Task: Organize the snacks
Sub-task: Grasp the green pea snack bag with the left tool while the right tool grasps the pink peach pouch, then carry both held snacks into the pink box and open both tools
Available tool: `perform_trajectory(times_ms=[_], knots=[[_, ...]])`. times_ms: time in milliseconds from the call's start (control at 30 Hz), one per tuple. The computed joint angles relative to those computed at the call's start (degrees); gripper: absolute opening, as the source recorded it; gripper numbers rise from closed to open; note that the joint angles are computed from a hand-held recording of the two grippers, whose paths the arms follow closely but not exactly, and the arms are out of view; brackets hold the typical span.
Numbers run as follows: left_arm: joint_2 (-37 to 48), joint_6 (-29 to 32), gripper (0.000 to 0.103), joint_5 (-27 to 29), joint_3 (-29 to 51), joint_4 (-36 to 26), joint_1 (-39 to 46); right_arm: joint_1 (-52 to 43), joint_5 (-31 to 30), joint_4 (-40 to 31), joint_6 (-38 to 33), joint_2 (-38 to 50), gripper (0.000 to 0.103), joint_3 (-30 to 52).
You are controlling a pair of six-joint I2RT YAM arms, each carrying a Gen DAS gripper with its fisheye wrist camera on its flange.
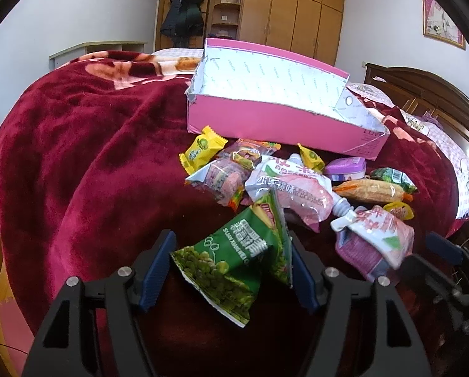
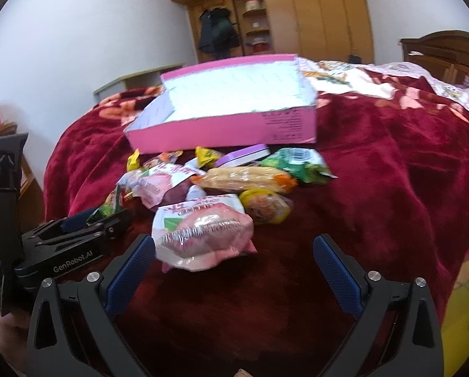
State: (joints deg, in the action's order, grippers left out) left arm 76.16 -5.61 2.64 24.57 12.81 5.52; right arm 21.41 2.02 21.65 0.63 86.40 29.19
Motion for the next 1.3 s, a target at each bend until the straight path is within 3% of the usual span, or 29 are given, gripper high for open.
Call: perform_trajectory(times_ms=[333, 600, 800, 1300], knots=[[1.54, 0.24, 0.074, 0.36, 0.13, 1.06, 0.37, 1.53, 0.57, -0.64, 0.05, 6.83, 0.103, 4.92], [1.75, -0.01, 0.074, 0.26, 0.06, 1.36, 0.17, 0.53, -1.01, -0.14, -0.14, 7.11, 0.075, 4.52], [1.06, 0.27, 0.071, 0.29, -0.59, 1.92, -0.01, 0.29, -1.55, 0.79, 0.06, 5.98, 0.074, 3.29], [-8.33, 1.69, 0.07, 2.92, -2.08, -3.76, 1.25, -0.04, -2.56, 1.16, -1.57, -4.09, 0.073, -2.01]])
